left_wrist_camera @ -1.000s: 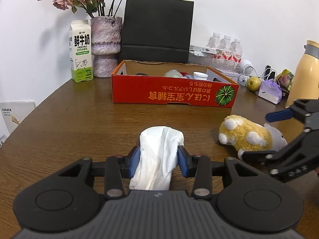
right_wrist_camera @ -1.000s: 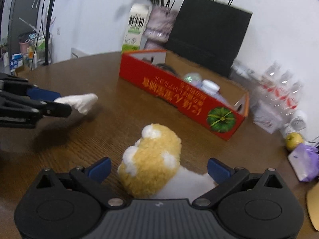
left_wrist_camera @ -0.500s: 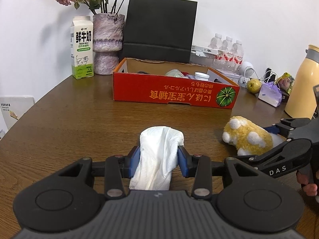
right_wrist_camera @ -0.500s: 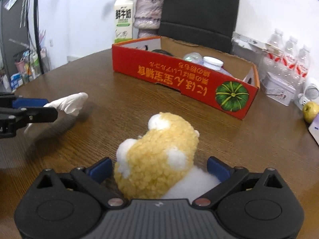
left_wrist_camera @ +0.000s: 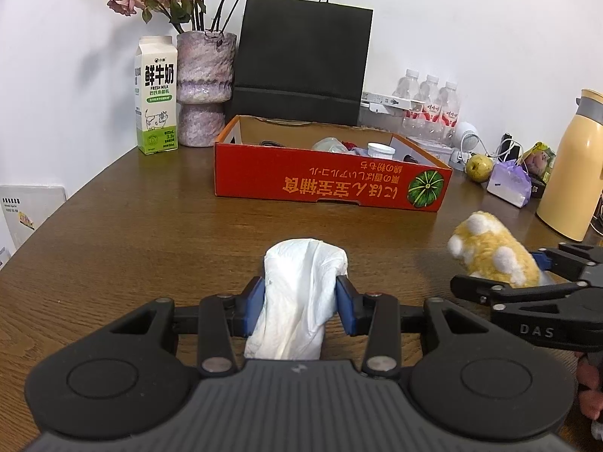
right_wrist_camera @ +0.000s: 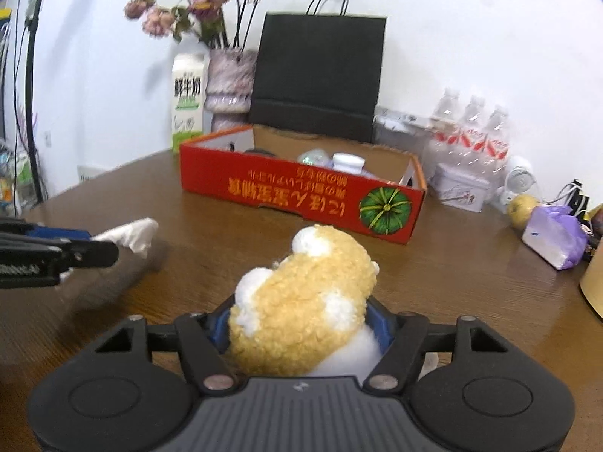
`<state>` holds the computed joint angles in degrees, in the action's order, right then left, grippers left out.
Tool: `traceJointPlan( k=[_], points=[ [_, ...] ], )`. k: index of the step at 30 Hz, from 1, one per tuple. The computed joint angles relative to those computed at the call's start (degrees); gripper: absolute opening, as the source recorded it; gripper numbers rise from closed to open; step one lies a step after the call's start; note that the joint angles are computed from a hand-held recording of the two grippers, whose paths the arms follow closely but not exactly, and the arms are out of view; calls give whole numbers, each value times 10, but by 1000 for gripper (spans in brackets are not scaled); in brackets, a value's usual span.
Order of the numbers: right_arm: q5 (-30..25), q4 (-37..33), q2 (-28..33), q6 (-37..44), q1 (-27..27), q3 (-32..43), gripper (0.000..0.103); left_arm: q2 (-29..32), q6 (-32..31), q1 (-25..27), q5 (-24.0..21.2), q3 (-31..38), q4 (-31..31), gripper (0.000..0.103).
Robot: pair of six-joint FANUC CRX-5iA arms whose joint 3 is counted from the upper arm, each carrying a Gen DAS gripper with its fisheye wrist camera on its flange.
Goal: Organize objects
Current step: 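Grasp the yellow-and-white plush sheep with the right gripper, then carry the white cloth with the left gripper while the right gripper carries the plush sheep to the box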
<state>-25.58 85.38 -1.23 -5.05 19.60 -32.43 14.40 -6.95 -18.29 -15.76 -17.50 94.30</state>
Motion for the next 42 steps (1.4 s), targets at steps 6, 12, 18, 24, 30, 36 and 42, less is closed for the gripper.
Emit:
traceJointPlan(
  k=[6, 12, 18, 24, 30, 36, 42],
  points=[
    [5, 73, -13, -80, -11, -15, 67, -2, -8, -3, 4, -2, 14, 41],
    [10, 119, -19, -130, -20, -20, 67, -5, -17, -10, 18, -1, 36, 41],
    [12, 149, -22, -158, -25, -17, 67, -11, -36, -20, 29, 2, 67, 41],
    [16, 177, -20, -168, -34, -4, 67, -13, -69, -36, 44, 15, 101, 41],
    [20, 189, -14, -171, -44, 20, 67, -7, -141, -63, 74, 43, 185, 41],
    [17, 197, 4, -172, -52, 52, 67, 10, -253, -100, 117, 96, 316, 41],
    [20, 207, 28, -170, -63, 87, 67, 34, -370, -129, 163, 161, 454, 42]
  ],
)
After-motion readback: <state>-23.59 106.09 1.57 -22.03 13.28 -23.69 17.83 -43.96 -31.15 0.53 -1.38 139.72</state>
